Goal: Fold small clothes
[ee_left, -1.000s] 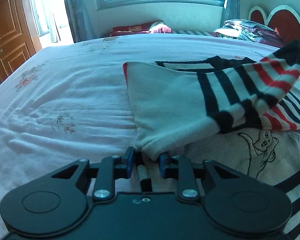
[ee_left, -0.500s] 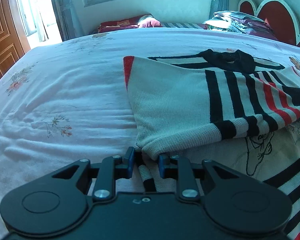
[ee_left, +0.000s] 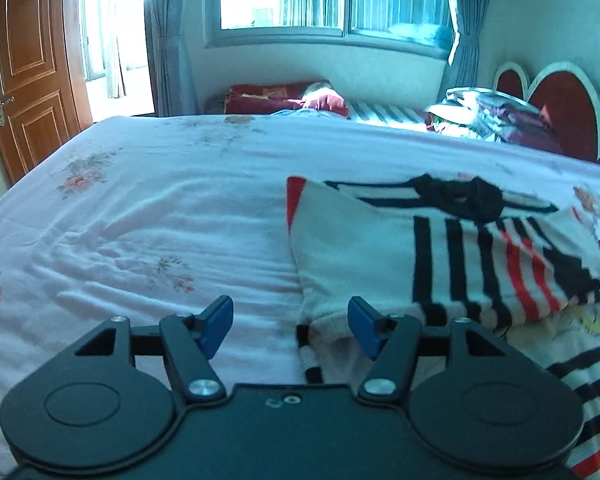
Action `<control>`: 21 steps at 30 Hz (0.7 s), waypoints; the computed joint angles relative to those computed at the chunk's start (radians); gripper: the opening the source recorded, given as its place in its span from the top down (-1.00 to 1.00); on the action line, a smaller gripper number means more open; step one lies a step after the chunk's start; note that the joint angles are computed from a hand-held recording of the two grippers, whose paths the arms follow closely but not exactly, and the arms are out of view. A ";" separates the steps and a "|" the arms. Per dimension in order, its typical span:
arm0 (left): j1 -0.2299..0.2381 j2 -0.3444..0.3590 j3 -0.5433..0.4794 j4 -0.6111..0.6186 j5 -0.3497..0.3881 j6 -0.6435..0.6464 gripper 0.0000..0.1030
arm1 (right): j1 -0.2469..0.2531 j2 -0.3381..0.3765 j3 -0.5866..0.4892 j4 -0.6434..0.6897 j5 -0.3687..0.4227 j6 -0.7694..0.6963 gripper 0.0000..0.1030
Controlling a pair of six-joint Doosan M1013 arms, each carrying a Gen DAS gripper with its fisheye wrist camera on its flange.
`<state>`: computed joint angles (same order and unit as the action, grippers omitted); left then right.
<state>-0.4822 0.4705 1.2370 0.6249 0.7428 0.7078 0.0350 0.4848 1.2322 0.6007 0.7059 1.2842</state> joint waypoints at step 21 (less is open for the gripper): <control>0.103 0.428 -0.683 -0.399 0.299 0.558 -0.60 | 0.047 0.237 -0.329 -0.429 0.141 0.292 0.50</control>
<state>-0.3797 0.8990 0.5544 0.2259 1.0422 1.2653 0.0820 0.7221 0.9037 0.1713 0.8472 1.5760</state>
